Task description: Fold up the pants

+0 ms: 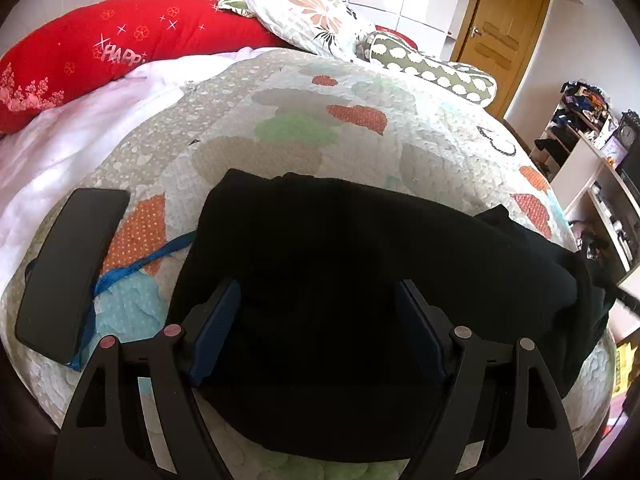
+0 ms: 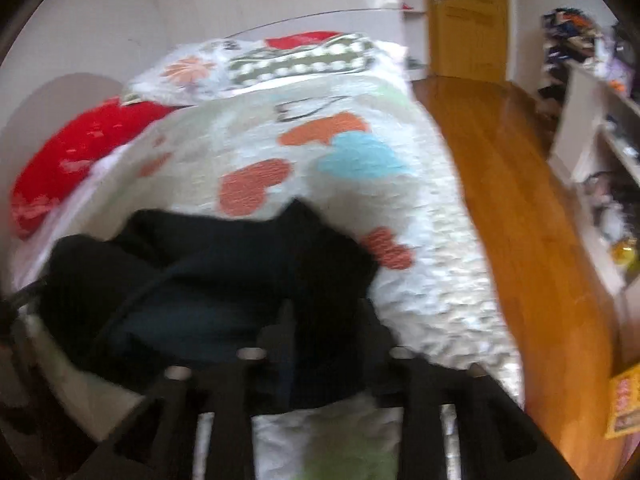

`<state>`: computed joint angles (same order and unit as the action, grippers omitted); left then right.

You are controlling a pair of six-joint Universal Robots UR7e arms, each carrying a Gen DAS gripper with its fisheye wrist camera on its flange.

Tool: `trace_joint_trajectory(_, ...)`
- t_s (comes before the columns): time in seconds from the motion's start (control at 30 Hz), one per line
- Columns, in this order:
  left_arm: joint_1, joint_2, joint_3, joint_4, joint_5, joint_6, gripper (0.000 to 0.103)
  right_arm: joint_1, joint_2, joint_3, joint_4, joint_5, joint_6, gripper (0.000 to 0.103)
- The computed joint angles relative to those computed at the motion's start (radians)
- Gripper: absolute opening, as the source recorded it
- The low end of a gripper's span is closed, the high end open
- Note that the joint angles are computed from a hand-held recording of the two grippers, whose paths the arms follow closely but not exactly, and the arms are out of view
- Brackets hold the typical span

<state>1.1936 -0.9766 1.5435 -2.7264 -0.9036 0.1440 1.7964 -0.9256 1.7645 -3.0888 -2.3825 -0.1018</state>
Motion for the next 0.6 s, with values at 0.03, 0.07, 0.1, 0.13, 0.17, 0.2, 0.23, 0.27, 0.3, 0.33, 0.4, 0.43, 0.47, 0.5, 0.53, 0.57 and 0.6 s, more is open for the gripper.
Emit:
trace_joint_trajectory(0.03,-0.001,0.001,0.0,0.0,0.004,0.001,0.08,-0.003,-0.002,0.0,-0.035,-0.015,-0.005,0.038)
trace_joint_trajectory(0.07,-0.002,0.003,-0.001,0.0,0.007,0.002,0.08,-0.003,-0.009,0.002,-0.062,-0.014,0.008,0.038)
trace_joint_trajectory(0.1,-0.002,0.005,-0.002,0.0,0.009,0.002,0.08,-0.001,-0.015,-0.006,-0.076,-0.001,0.021,0.039)
trace_joint_trajectory(0.13,-0.004,0.007,-0.004,0.001,0.014,0.001,0.08,-0.002,-0.021,-0.011,-0.085,0.019,0.019,0.039)
trace_joint_trajectory(0.17,-0.006,0.008,-0.005,-0.001,0.015,0.002,0.08,-0.001,-0.018,-0.029,-0.082,0.047,0.013,0.04)
trace_joint_trajectory(0.2,-0.007,0.008,-0.004,-0.004,0.011,0.004,0.08,-0.002,-0.013,-0.053,-0.053,0.083,0.001,0.042)
trace_joint_trajectory(0.23,-0.007,0.006,-0.004,-0.002,-0.003,0.006,0.08,-0.005,0.004,-0.09,-0.011,0.109,-0.014,0.043)
trace_joint_trajectory(0.27,-0.006,0.005,-0.006,0.005,-0.016,0.006,0.08,-0.008,0.018,-0.113,0.013,0.122,-0.03,0.044)
trace_joint_trajectory(0.3,-0.005,0.005,-0.008,0.009,-0.022,0.005,0.08,-0.015,0.044,-0.153,0.058,0.13,-0.063,0.045)
trace_joint_trajectory(0.33,-0.006,0.004,-0.006,0.012,-0.025,0.005,0.08,-0.017,0.058,-0.169,0.08,0.123,-0.069,0.046)
trace_joint_trajectory(0.4,-0.008,0.004,-0.003,0.014,-0.019,0.008,0.08,-0.04,0.096,-0.228,0.17,0.113,-0.041,0.046)
trace_joint_trajectory(0.43,-0.008,0.005,-0.004,0.017,-0.017,0.01,0.08,-0.057,0.109,-0.252,0.213,0.126,-0.019,0.046)
trace_joint_trajectory(0.47,-0.008,0.006,-0.004,0.018,-0.016,0.01,0.08,-0.067,0.118,-0.257,0.214,0.136,-0.025,0.044)
trace_joint_trajectory(0.5,-0.007,0.007,-0.007,0.021,-0.018,0.009,0.08,-0.072,0.129,-0.264,0.21,0.138,-0.046,0.03)
trace_joint_trajectory(0.53,-0.005,0.009,-0.013,0.027,-0.021,0.005,0.08,-0.071,0.136,-0.271,0.214,0.137,-0.063,0.017)
trace_joint_trajectory(0.57,-0.005,0.01,-0.018,0.034,-0.023,-0.001,0.08,-0.068,0.134,-0.272,0.216,0.144,-0.076,0.014)
trace_joint_trajectory(0.6,-0.005,0.011,-0.021,0.039,-0.024,-0.008,0.08,-0.063,0.136,-0.283,0.213,0.151,-0.097,0.014)
